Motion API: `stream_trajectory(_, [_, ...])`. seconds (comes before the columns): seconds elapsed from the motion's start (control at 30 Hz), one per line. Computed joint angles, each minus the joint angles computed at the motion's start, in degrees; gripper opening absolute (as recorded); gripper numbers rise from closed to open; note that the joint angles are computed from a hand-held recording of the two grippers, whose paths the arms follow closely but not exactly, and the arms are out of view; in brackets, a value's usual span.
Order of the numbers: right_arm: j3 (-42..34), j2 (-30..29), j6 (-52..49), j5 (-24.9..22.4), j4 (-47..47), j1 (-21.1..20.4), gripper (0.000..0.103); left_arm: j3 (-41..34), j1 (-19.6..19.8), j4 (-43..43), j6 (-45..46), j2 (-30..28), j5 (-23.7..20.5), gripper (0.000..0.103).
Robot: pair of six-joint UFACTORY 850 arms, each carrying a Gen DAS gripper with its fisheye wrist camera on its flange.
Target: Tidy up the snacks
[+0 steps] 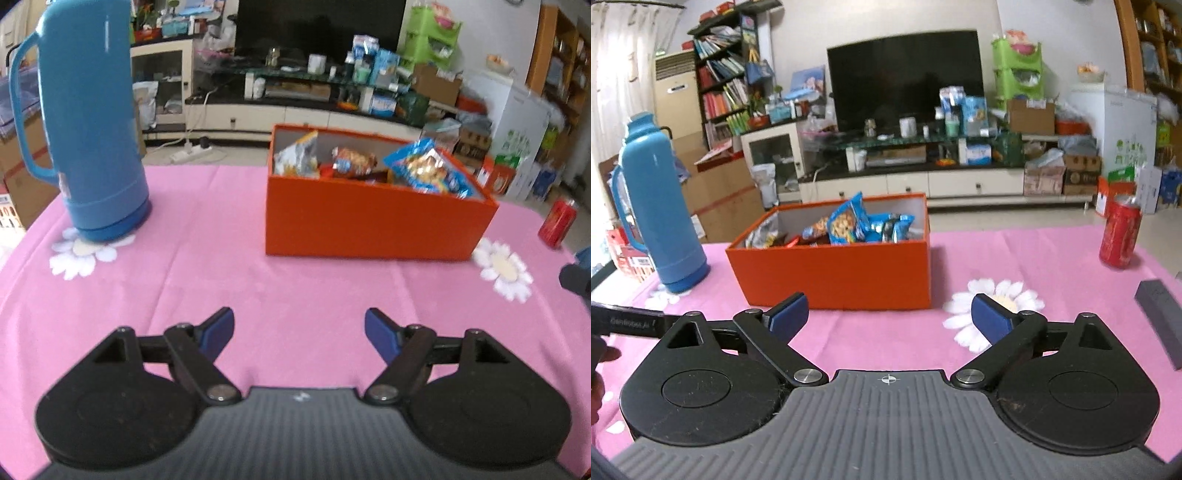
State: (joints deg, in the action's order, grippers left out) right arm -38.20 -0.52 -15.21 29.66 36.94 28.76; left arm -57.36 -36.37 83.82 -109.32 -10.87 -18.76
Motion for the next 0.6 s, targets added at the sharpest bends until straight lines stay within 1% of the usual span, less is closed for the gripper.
stream_trajectory(0.07, [-1.5, -1.9, 7.2, -2.7, -6.3, -1.5, 0.085, -1.1, -0.2, -4.6, 4.6, -1.1, -0.8, 0.078])
stream_trajectory(0.1, [-2.1, -2.6, 10.5, -3.8, -9.3, -2.2, 0.085, -1.3, 0.1, -5.5, 5.9, -1.2, -0.3, 0.078])
stream_trajectory(0.17, [-3.2, -4.1, 14.7, -5.3, -12.7, -3.1, 0.085, -1.6, 0.3, -6.0, 5.7, -1.6, 0.0, 0.078])
stream_trajectory(0.3, [-4.2, -5.6, 14.6, -5.1, -12.9, -2.9, 0.085, -1.7, 0.6, -7.2, 6.9, -2.0, 0.7, 0.078])
stream_trajectory(0.43, [-5.6, -7.0, 12.7, -5.9, -11.3, -2.9, 0.085, -2.3, 0.0, -9.2, 8.7, -2.5, -2.4, 0.078])
stream_trajectory(0.53, [-5.8, -7.3, 15.6, -6.4, -13.7, -3.2, 0.085, -2.3, -0.1, -9.1, 8.4, -2.5, -2.9, 0.078])
stream_trajectory(0.6, [-5.8, -7.3, 14.4, -6.2, -12.7, -3.0, 0.085, -2.3, -0.2, -8.6, 8.1, -2.6, -3.5, 0.078])
